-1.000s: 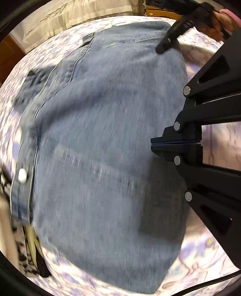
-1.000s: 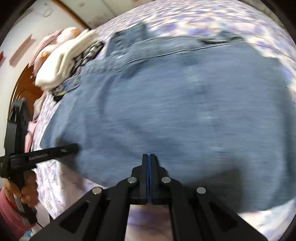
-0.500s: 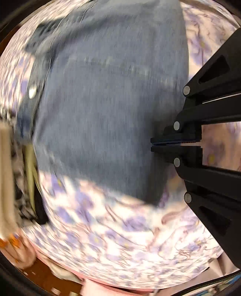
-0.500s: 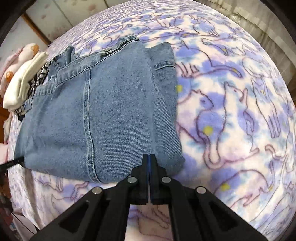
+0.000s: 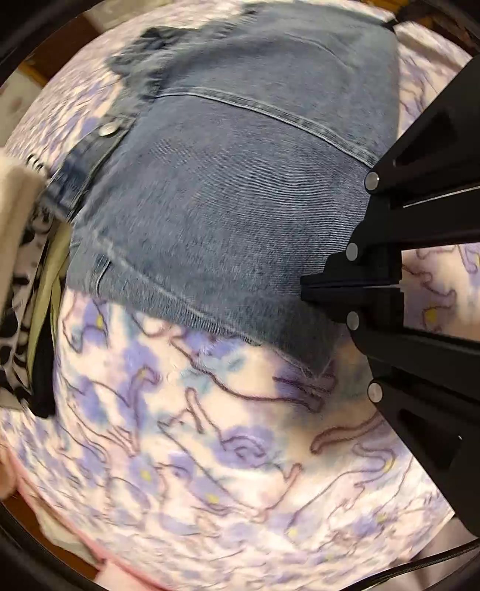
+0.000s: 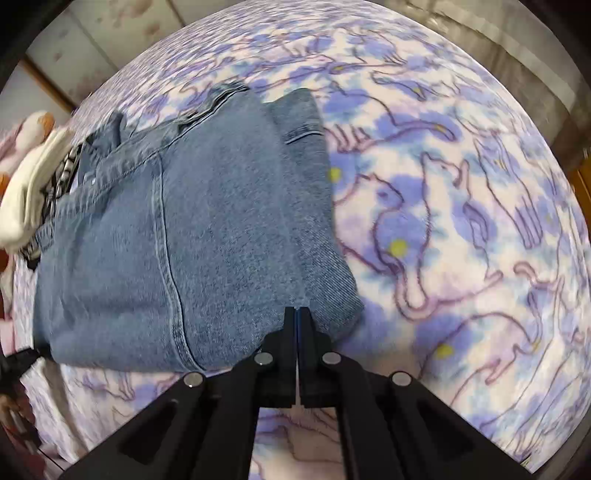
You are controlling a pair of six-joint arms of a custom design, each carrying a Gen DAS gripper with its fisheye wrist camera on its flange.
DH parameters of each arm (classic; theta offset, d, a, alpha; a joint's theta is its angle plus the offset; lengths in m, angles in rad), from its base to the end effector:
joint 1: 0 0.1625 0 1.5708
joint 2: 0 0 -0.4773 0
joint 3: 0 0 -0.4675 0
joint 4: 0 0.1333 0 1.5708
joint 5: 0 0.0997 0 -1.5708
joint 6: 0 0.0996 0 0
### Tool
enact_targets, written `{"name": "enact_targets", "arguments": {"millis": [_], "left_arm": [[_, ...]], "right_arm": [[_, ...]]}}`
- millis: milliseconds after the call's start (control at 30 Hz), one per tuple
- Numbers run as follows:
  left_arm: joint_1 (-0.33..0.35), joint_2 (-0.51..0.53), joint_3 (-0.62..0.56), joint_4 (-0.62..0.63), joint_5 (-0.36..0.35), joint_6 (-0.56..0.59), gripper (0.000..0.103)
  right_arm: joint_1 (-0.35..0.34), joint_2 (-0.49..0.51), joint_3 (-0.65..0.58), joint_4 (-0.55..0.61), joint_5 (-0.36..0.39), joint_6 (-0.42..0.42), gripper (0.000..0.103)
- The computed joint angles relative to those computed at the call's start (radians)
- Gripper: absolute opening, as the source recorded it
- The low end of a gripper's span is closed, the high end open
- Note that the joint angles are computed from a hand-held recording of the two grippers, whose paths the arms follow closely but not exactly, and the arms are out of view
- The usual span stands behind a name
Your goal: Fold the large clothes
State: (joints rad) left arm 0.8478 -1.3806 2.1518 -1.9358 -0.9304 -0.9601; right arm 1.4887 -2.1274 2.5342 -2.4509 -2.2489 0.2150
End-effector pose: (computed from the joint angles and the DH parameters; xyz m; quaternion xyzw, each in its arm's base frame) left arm -0.1766 -0.4916 0.1926 -0.0469 0.9306 -0.1023 0.3482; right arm 0.0459 -0.3061 0.3592 -0.2128 -0.8951 0.2421 0.3079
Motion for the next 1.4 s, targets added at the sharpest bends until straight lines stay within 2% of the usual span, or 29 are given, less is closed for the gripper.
{"name": "enact_targets", "arguments": {"millis": [100,200,267,400,500,567,700,867,967,1067,1167,1200,1233,1267,1300,1333,1367,1400], "left_arm": [[-0.030,-0.021,-0.007,0.015,0.040,-0.010,0.001],[-0.060,-0.005,-0.031,0.003,0.058,0.063,0.001],[-0.068,0.027,-0.048,-0.081,0.012,0.133,0.001],[-0.086,0.136,-0.095,-0.248,-0.107,0.275,0.003],[-0.098,0.230,-0.140,-0.323,-0.185,0.332,0.003],[-0.094,0.292,-0.178,-0.352,-0.252,0.361,0.003],[-0.088,0.375,-0.224,-0.333,-0.272,0.366,0.003],[-0.037,0.418,-0.232,-0.381,-0.280,0.345,0.003],[-0.018,0.432,-0.229,-0.445,-0.266,0.345,0.003],[-0.003,0.447,-0.238,-0.490,-0.214,0.340,0.003],[0.013,0.451,-0.247,-0.506,-0.181,0.318,0.002],[0.012,0.448,-0.246,-0.505,-0.152,0.308,0.002],[0.009,0.448,-0.252,-0.486,-0.101,0.297,0.001],[0.016,0.445,-0.251,-0.501,-0.091,0.314,0.001],[0.026,0.438,-0.248,-0.513,-0.101,0.315,0.001],[0.030,0.433,-0.247,-0.508,-0.085,0.304,0.001],[0.027,0.431,-0.248,-0.482,-0.033,0.293,0.001],[0.024,0.429,-0.249,-0.459,0.010,0.294,0.001]], "right_arm": [[0.010,-0.003,-0.024,0.040,0.025,0.087,0.000],[0.059,0.043,-0.043,-0.016,0.052,0.078,0.000],[0.097,0.107,-0.060,-0.071,0.071,0.042,0.000],[0.115,0.259,-0.095,-0.199,0.279,-0.043,0.000],[0.143,0.398,-0.132,-0.270,0.365,-0.092,0.000],[0.153,0.472,-0.163,-0.275,0.415,-0.105,0.000],[0.174,0.583,-0.206,-0.320,0.431,-0.146,0.000],[0.154,0.669,-0.232,-0.365,0.374,-0.151,0.000],[0.103,0.673,-0.217,-0.427,0.429,-0.158,0.000],[0.070,0.689,-0.226,-0.477,0.448,-0.180,0.000],[0.031,0.688,-0.241,-0.462,0.501,-0.182,0.000],[0.029,0.688,-0.243,-0.464,0.501,-0.182,0.000],[0.038,0.688,-0.244,-0.478,0.459,-0.187,0.000],[0.049,0.692,-0.243,-0.500,0.386,-0.212,0.000],[0.053,0.689,-0.246,-0.500,0.355,-0.235,0.000],[0.042,0.676,-0.247,-0.482,0.365,-0.235,0.000],[0.014,0.654,-0.244,-0.464,0.409,-0.241,0.000],[0.006,0.644,-0.243,-0.458,0.413,-0.251,0.000]]}}
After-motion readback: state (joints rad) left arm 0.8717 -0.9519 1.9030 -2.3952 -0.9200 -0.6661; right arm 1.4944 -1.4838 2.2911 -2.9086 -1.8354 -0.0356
